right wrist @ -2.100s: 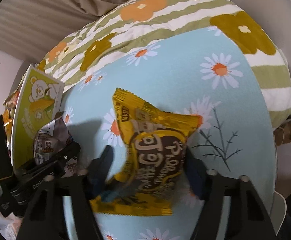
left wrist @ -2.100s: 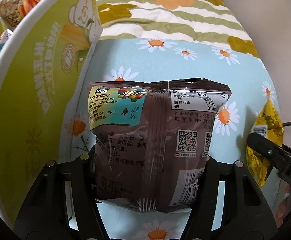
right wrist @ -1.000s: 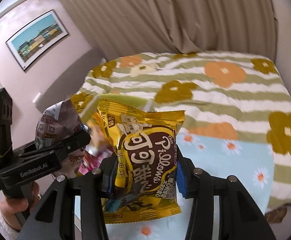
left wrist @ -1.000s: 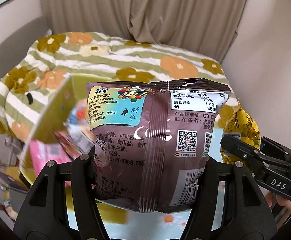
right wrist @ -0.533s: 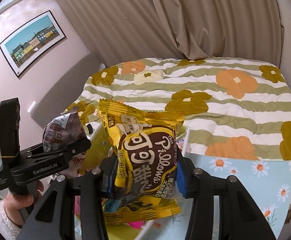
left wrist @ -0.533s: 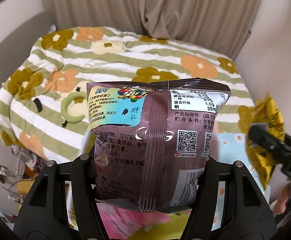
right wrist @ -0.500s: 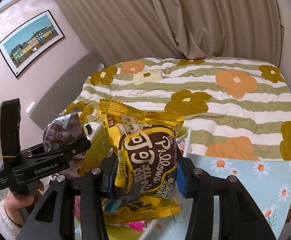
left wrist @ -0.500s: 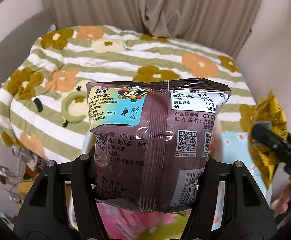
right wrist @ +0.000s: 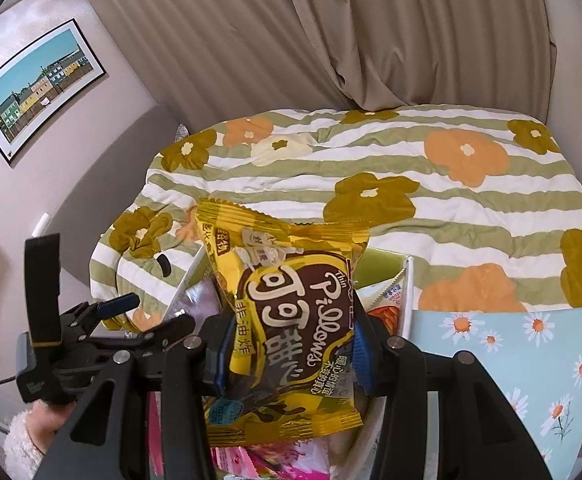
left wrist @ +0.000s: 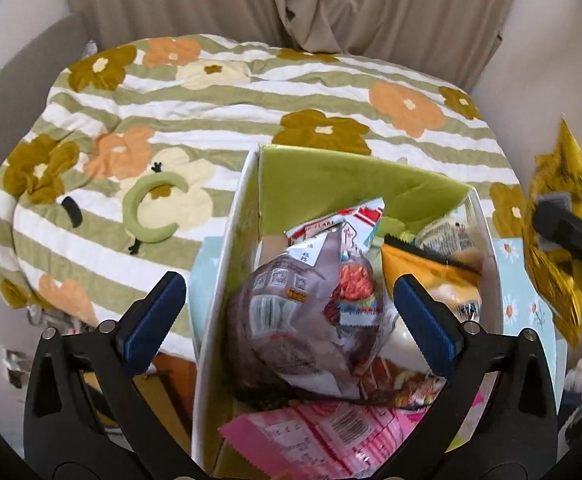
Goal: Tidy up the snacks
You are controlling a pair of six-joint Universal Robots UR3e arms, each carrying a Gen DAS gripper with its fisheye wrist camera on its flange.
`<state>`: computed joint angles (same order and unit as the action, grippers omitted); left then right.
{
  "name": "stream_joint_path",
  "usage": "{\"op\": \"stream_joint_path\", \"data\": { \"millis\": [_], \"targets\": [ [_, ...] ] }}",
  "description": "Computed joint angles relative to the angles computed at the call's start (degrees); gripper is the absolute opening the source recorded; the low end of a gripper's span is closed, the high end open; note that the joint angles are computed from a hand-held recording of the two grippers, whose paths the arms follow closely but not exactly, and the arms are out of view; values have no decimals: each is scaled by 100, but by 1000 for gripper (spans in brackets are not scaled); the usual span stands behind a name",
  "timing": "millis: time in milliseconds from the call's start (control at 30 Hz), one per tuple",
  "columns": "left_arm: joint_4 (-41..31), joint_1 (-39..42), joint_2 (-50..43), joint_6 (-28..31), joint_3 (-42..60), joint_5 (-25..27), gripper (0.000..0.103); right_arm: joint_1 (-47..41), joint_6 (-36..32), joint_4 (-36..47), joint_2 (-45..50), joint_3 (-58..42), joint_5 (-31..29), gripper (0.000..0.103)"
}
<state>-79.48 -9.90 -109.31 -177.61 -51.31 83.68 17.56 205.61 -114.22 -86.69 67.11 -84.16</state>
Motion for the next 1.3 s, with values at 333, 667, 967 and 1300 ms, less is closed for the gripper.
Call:
{"op": "stream_joint_path", "data": {
  "millis": [333, 667, 967, 1300],
  "targets": [
    [-19, 290, 472, 334, -465, -350, 103, 261, -183, 924, 1464, -2141, -304, 44],
    [1, 498, 719, 599, -812, -554, 103, 447, 217, 1296, 2220, -2960, -450, 93],
    [274, 348, 1642, 310, -1806, -332, 103, 682, 403, 650, 1101, -1530, -793, 93],
    [-95, -653, 2788, -393, -1439, 364, 103, 1506, 676, 911, -797, -619, -1915, 93]
  ]
}}
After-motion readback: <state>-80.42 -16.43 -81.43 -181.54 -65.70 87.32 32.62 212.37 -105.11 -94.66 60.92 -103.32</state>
